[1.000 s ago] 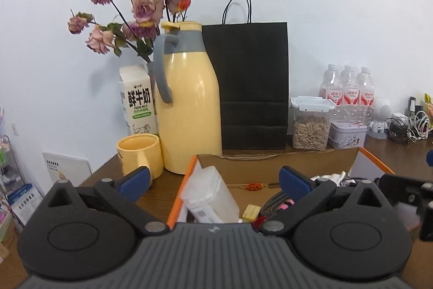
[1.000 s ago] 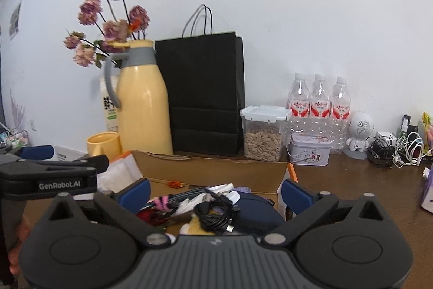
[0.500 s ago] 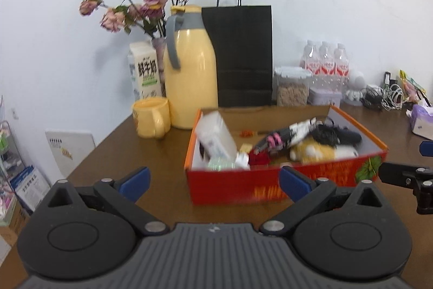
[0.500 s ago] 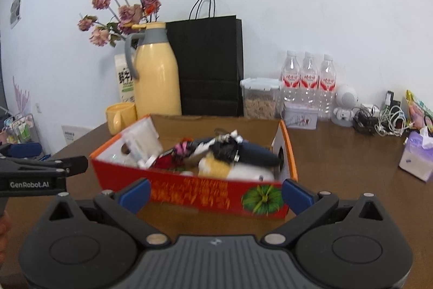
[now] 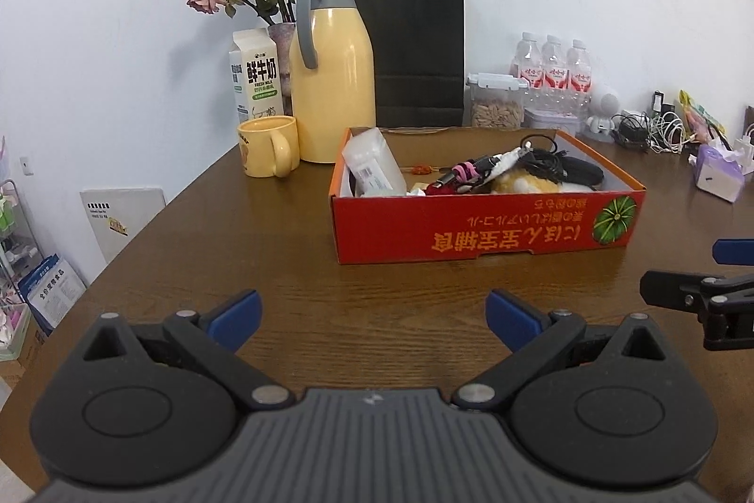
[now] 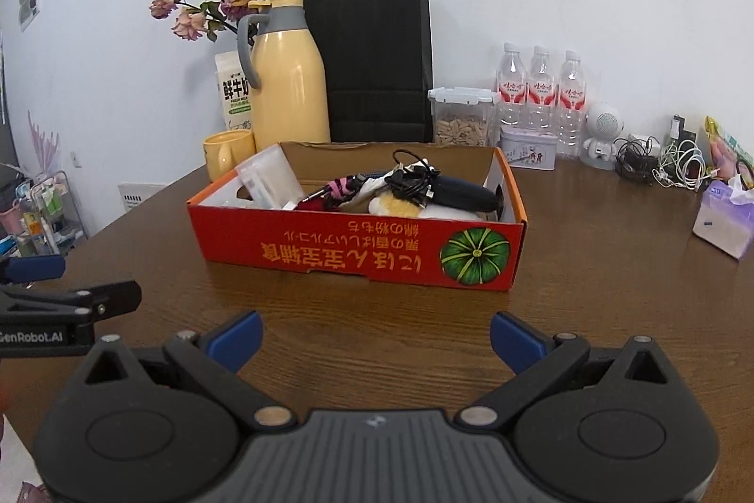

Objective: Organize objects

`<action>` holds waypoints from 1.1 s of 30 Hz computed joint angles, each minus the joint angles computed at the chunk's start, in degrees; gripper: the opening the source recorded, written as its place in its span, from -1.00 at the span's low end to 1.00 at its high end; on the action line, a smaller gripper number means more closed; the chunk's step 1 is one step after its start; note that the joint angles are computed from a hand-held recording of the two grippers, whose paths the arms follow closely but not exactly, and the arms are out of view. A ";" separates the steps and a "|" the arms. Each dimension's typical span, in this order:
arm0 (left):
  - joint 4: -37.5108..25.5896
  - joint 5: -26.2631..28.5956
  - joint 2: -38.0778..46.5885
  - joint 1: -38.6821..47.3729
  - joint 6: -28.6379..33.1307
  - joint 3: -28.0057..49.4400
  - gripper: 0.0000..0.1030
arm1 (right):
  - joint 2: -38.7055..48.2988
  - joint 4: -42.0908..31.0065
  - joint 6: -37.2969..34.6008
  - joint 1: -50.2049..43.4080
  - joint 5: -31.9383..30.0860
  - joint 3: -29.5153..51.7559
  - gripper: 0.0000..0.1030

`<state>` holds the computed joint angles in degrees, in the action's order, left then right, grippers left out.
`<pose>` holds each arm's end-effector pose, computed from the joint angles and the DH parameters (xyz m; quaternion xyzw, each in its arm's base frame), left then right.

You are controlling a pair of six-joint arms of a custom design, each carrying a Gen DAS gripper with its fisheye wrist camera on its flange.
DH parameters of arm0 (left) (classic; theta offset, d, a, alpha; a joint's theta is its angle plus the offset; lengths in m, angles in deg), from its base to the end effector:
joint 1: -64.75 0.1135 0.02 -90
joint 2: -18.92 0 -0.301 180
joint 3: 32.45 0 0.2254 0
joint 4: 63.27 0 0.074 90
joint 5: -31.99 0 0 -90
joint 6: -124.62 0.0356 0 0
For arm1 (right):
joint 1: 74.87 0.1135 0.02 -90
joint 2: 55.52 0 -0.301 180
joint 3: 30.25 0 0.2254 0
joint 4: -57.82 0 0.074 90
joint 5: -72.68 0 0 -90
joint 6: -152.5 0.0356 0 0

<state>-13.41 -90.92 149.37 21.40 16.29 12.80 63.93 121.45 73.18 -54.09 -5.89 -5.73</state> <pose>0.2452 -0.2048 0.0579 0.0576 0.8599 -0.0097 0.5071 0.2284 0.0791 0.0945 -0.0277 0.8682 0.0487 0.4930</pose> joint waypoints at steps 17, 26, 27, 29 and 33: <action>0.15 -0.99 -0.26 -1.18 -0.73 -0.78 1.00 | -0.28 1.39 0.21 0.67 0.45 -1.27 1.00; 0.25 -0.99 -0.37 -1.22 -0.77 -0.92 1.00 | -0.30 1.37 0.21 0.64 0.41 -1.31 1.00; 0.41 -0.90 -0.33 -1.17 -0.66 -0.95 1.00 | -0.28 1.38 0.21 0.62 0.37 -1.32 1.00; 0.36 -0.96 -0.30 -1.21 -0.72 -0.93 1.00 | -0.28 1.38 0.21 0.62 0.37 -1.32 1.00; 0.48 -0.94 -0.22 -1.18 -0.68 -0.92 1.00 | -0.30 1.44 0.20 0.60 0.37 -1.36 1.00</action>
